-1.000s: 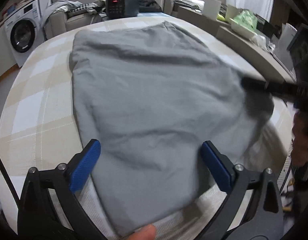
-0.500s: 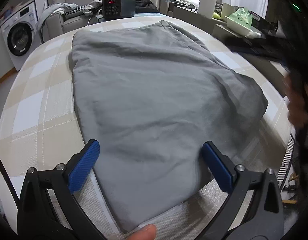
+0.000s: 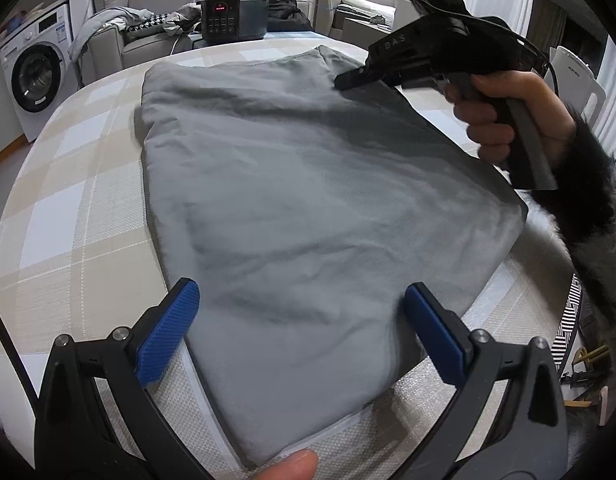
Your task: Fold small clothes
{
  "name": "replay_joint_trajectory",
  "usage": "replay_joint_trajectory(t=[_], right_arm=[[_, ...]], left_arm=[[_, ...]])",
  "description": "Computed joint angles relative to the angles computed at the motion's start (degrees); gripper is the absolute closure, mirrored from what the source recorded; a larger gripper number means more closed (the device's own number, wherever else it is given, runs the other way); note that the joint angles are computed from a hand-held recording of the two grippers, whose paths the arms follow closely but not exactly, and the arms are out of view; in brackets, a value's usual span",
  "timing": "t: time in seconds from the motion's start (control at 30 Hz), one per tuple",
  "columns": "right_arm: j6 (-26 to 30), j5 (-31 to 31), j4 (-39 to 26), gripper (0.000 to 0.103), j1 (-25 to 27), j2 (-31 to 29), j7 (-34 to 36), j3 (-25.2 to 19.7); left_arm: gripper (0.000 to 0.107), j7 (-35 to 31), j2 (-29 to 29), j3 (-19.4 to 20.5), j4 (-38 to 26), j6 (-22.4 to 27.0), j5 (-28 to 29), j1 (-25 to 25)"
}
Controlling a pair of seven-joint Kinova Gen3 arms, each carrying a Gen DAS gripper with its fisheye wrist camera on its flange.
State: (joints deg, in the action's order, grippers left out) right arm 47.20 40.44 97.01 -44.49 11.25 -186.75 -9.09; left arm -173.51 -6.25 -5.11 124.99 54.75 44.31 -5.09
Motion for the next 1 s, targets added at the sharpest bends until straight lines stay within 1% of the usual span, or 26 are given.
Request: replay_joint_trajectory(t=[0.1, 0.13, 0.17, 0.2, 0.23, 0.27, 0.33, 0.37, 0.43, 0.47, 0.5, 0.57, 0.63, 0.7, 0.73, 0.8, 0.87, 0.93, 0.97, 1.0], right_arm=[[7.0, -1.1, -4.5, 0.098, -8.0, 2.4, 5.7, 7.9], [9.3, -1.7, -5.7, 0.095, -10.3, 3.9, 6.5, 10.5], [11.2, -3.1, -6.8, 0.094, -11.5, 5.3, 7.3, 12.2], [12.3, -5.0, -7.5, 0.094, -11.7, 5.7, 7.6, 12.9], [12.5, -6.0, -7.8, 0.092, -10.9, 5.4, 7.0, 12.5], [13.4, -6.1, -7.9, 0.09, -10.1, 4.6, 5.6, 11.1], [16.1, -3.7, -7.4, 0.088, -10.7, 2.9, 1.9, 8.5], [17.4, -1.5, -6.6, 0.086, -12.3, 1.9, -0.4, 7.5], [19.3, 2.2, -5.4, 0.072, -16.7, 0.4, -4.9, 6.4], [20.5, 4.0, -4.8, 0.068, -19.3, 0.0, -7.2, 5.7], [21.1, 5.9, -4.4, 0.066, -21.7, 0.3, -8.9, 5.4], [21.1, 8.4, -3.4, 0.066, -26.9, 0.9, -11.4, 5.6], [20.3, 9.2, -3.8, 0.066, -29.4, 2.4, -12.0, 4.9], [19.9, 8.3, -4.2, 0.065, -29.6, 4.1, -10.4, 3.3], [20.6, 7.3, -4.8, 0.065, -29.6, 5.3, -9.7, 3.1], [20.8, 7.0, -3.6, 0.066, -29.5, 6.2, -10.6, 2.5], [23.4, 9.3, -2.4, 0.066, -29.6, 5.9, -12.4, -0.4], [27.1, 9.4, -1.6, 0.066, -29.5, 5.7, -13.6, -2.9], [28.5, 8.8, -1.1, 0.065, -29.4, 5.1, -15.5, -3.9], [30.6, 8.1, -1.2, 0.052, -29.7, 5.0, -17.5, -5.5]], left_arm=[[0.006, -0.5, 0.3, -0.4, -0.2, 0.9, 0.4, -0.3], [0.006, -0.5, 0.3, -0.4, -0.2, 1.1, 0.5, -0.4], [0.006, -0.5, 0.2, -0.3, -0.1, 1.1, 0.5, -0.5], [0.006, -0.4, 0.2, -0.2, -0.2, 1.1, 0.4, -0.5], [0.006, -0.3, 0.1, -0.2, -0.1, 1.0, 0.3, -0.5], [0.006, -0.3, 0.0, -0.1, 0.0, 0.9, 0.2, -0.4], [0.006, -0.2, 0.1, -0.1, -0.2, 0.8, 0.3, -0.4], [0.006, -0.2, 0.2, -0.1, -0.2, 0.9, 0.3, -0.4], [0.006, -0.2, 0.2, -0.1, -0.2, 0.8, 0.3, -0.4], [0.006, -0.2, 0.2, -0.1, -0.2, 0.8, 0.3, -0.4], [0.006, 0.0, 0.3, 0.0, -0.3, 0.6, 0.3, -0.3], [0.006, 0.4, 0.1, 0.2, -0.2, 0.3, 0.1, -0.2], [0.006, 0.7, 0.0, 0.5, -0.1, -0.3, -0.1, 0.1], [0.006, 0.8, 0.0, 0.5, -0.1, -0.6, -0.3, 0.3], [0.006, 0.8, -0.1, 0.5, -0.1, -0.7, -0.3, 0.4], [0.006, 0.7, 0.0, 0.4, -0.1, -0.8, -0.3, 0.5], [0.006, 0.5, 0.0, 0.3, -0.1, -0.8, -0.3, 0.5], [0.006, 0.3, 0.0, 0.1, 0.0, -0.6, -0.2, 0.5], [0.006, 0.1, 0.0, 0.0, 0.0, -0.4, -0.2, 0.4], [0.006, 0.0, 0.1, 0.0, -0.1, -0.3, -0.1, 0.3]])
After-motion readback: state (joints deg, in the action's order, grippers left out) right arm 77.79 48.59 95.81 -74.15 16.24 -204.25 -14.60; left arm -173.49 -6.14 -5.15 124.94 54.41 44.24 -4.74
